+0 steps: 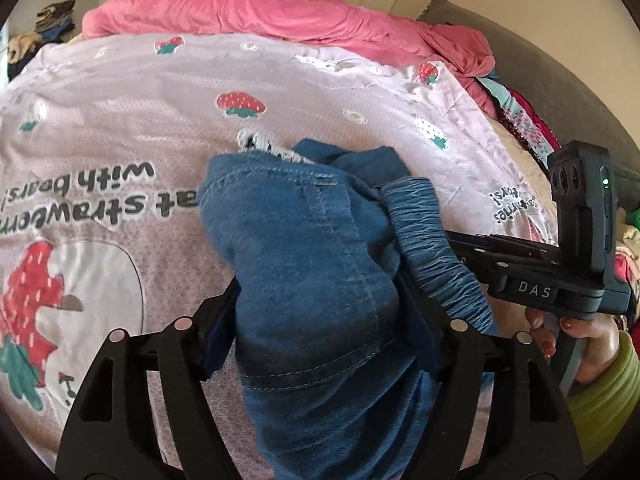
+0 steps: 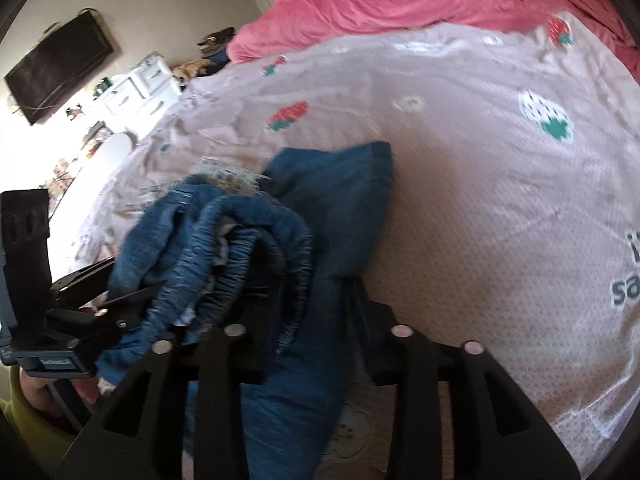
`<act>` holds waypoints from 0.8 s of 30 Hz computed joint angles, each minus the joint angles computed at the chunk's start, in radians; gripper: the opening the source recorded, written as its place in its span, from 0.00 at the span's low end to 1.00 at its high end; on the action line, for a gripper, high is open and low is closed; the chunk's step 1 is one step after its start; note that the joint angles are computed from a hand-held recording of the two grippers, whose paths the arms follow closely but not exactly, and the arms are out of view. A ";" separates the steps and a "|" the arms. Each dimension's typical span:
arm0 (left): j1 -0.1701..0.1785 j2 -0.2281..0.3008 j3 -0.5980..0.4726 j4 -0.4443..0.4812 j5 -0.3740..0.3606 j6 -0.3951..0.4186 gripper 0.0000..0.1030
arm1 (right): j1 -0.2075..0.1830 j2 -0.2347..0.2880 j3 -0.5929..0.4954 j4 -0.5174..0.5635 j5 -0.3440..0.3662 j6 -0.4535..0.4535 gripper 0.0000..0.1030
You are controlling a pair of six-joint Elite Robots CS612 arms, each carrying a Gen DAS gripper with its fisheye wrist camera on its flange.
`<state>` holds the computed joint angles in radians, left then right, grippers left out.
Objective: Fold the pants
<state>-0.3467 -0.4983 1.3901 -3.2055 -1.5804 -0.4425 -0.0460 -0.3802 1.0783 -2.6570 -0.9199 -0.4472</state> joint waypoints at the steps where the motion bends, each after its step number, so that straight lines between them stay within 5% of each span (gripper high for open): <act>1: 0.000 0.001 -0.001 0.004 0.000 0.001 0.67 | 0.000 0.003 -0.005 0.006 -0.005 0.007 0.39; 9: 0.003 0.007 0.000 0.005 0.002 -0.012 0.77 | 0.011 0.001 0.021 -0.078 -0.092 0.007 0.51; 18: 0.000 -0.019 0.051 -0.046 0.015 -0.035 0.84 | -0.017 -0.029 0.098 -0.208 -0.004 0.053 0.70; 20: -0.004 -0.028 0.065 -0.063 0.026 -0.037 0.85 | -0.022 -0.037 0.118 -0.249 0.005 0.070 0.81; 24: -0.014 -0.052 0.107 -0.119 0.047 -0.041 0.91 | -0.029 -0.058 0.172 -0.331 0.013 0.096 0.83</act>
